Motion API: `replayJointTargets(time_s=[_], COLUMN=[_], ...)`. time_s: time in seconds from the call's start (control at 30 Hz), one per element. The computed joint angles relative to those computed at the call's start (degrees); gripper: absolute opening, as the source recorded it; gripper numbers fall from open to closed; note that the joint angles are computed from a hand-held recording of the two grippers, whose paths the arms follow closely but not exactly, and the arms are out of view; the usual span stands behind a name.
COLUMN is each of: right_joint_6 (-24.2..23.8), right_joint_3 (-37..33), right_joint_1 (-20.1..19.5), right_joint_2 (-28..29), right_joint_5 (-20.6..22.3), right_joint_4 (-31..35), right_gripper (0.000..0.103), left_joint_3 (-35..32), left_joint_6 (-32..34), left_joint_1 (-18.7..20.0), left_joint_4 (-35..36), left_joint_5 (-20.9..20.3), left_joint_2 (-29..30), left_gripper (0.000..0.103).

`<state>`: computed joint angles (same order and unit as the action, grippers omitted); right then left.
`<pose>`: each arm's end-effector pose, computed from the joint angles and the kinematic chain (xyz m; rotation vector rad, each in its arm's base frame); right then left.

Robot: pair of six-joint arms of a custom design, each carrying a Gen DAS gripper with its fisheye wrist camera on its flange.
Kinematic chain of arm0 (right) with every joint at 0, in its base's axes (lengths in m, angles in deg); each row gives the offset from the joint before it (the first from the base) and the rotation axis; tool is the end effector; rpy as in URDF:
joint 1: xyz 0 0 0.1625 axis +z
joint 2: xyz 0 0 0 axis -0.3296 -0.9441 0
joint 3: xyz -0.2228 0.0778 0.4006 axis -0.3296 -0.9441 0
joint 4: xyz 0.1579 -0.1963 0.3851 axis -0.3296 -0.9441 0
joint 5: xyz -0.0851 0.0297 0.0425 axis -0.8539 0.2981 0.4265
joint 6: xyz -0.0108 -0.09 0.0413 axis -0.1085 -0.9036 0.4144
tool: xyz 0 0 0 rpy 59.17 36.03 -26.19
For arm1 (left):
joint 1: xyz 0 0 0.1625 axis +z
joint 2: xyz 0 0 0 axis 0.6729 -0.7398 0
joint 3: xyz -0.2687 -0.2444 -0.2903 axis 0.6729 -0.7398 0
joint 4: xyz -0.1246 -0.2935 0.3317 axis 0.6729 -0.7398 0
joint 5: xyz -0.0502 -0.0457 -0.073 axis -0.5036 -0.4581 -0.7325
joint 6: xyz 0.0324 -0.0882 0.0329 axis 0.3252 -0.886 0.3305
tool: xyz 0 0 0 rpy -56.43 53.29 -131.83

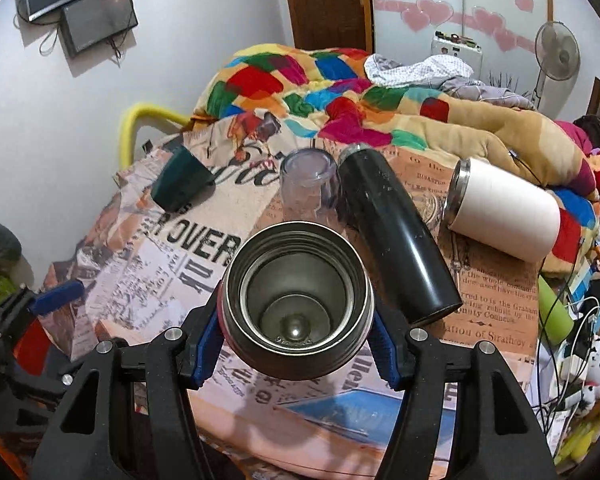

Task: Flip cup upright
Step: 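Lift and rotate the red thermos with the right gripper, opening facing up, then lower the upright red thermos onto the table, open and withdraw the right gripper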

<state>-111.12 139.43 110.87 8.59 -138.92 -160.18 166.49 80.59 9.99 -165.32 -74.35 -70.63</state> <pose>0.1196 -0.8108 0.2969 0.6044 -2.4554 0.6893 -0.3371 -0.7681 0.0594 0.5518 2.3657 -0.7895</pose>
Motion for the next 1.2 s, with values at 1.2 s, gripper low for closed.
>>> replayJointTargets(time_s=[1.2], right_joint_6=[-6.15], right_joint_3=[17.64], right_joint_1=[4.10], right_joint_2=[-17.10], right_joint_5=[12.58], right_joint_4=[-20.17], right_gripper=[0.064], left_joint_3=[7.32], left_joint_6=[12.09], left_joint_1=[-9.81], left_joint_4=[-24.74], left_joint_5=[3.01], left_joint_2=[-5.60], left_gripper=[0.089])
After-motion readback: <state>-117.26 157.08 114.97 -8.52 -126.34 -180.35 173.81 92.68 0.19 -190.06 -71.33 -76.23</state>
